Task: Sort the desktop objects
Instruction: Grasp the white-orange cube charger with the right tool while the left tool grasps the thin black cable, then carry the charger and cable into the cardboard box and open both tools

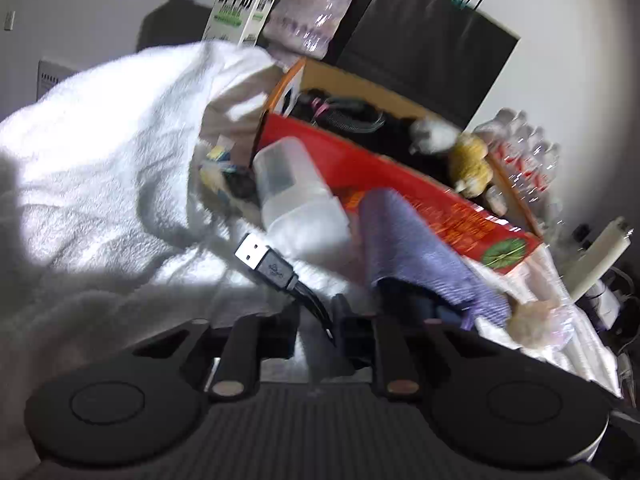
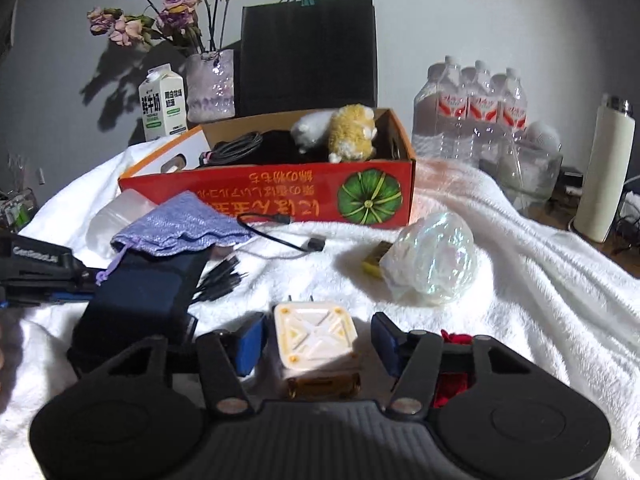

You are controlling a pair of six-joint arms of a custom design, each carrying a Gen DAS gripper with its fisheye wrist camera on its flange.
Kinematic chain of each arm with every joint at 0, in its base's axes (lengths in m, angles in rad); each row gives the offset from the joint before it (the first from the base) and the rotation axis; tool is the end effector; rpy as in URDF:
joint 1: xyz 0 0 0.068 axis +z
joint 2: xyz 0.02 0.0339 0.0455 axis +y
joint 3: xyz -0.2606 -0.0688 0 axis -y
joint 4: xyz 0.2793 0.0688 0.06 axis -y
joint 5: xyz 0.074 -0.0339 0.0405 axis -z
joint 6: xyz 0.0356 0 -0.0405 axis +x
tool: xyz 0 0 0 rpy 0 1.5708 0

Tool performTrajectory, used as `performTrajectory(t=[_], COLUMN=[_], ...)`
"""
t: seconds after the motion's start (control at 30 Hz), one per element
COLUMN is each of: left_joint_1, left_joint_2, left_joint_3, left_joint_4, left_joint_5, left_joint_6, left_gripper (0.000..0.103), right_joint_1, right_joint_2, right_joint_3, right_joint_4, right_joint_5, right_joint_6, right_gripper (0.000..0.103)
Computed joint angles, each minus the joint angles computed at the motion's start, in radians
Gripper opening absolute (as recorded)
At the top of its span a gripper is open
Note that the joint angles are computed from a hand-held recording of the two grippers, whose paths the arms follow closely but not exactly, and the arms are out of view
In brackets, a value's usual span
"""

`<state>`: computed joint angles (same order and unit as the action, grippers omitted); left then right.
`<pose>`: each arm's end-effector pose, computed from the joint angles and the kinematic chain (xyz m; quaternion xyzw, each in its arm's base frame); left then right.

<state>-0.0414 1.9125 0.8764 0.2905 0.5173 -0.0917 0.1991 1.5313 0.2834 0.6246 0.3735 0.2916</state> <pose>0.3773 -0.0333 0.0781 0.0803 0.8879 -0.2596 0.3712 0.2400 0.0352 0.0655 0.1250 0.8695 -0.0514 0.4750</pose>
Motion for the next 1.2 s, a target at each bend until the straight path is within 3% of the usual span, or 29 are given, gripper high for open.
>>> performTrajectory(t=[0.07,0.17,0.3,0.43,0.57,0.77,0.9,1.0,1.1,1.2], left_joint_1=[0.009,0.011,0.028,0.053,0.051,0.142,0.296,0.388,0.448,0.503], left_joint_2=[-0.05,-0.135,-0.229,-0.357,-0.534,-0.779,-0.913,-0.952,-0.981,-1.037], left_joint_3=[-0.05,-0.134,-0.195,-0.289,-0.437,-0.463,-0.515,-0.528,-0.548,-0.597], left_joint_4=[0.041,0.118,0.142,0.227,0.418,0.135,0.009,-0.144,-0.302,-0.387], left_joint_5=[0.013,0.018,0.05,0.067,0.043,0.231,0.431,0.532,0.569,0.578], left_joint_6=[0.018,0.067,0.077,0.079,0.139,0.225,0.26,0.361,0.489,0.605], left_gripper=[0.01,0.008,0.006,0.006,0.004,0.003,0.003,0.003,0.003,0.003], right_joint_1=[0.005,0.007,-0.004,0.064,0.155,0.405,0.596,0.733,0.888,1.062], right_joint_2=[0.01,-0.01,-0.12,-0.366,-0.653,-0.858,-0.982,-1.058,-1.0,-0.839], right_joint_3=[0.009,-0.002,-0.056,-0.137,-0.198,-0.242,-0.241,-0.222,-0.154,-0.057], right_joint_4=[-0.008,-0.009,-0.024,-0.12,-0.326,-0.571,-0.804,-0.984,-1.159,-1.373], right_joint_5=[0.005,-0.013,-0.053,0.017,0.076,0.246,0.407,0.519,0.662,0.784], right_joint_6=[-0.02,-0.029,0.038,0.058,0.11,0.253,0.405,0.522,0.691,0.988], right_gripper=[0.056,0.038,0.038,0.038,0.038,0.038,0.038,0.038,0.038,0.038])
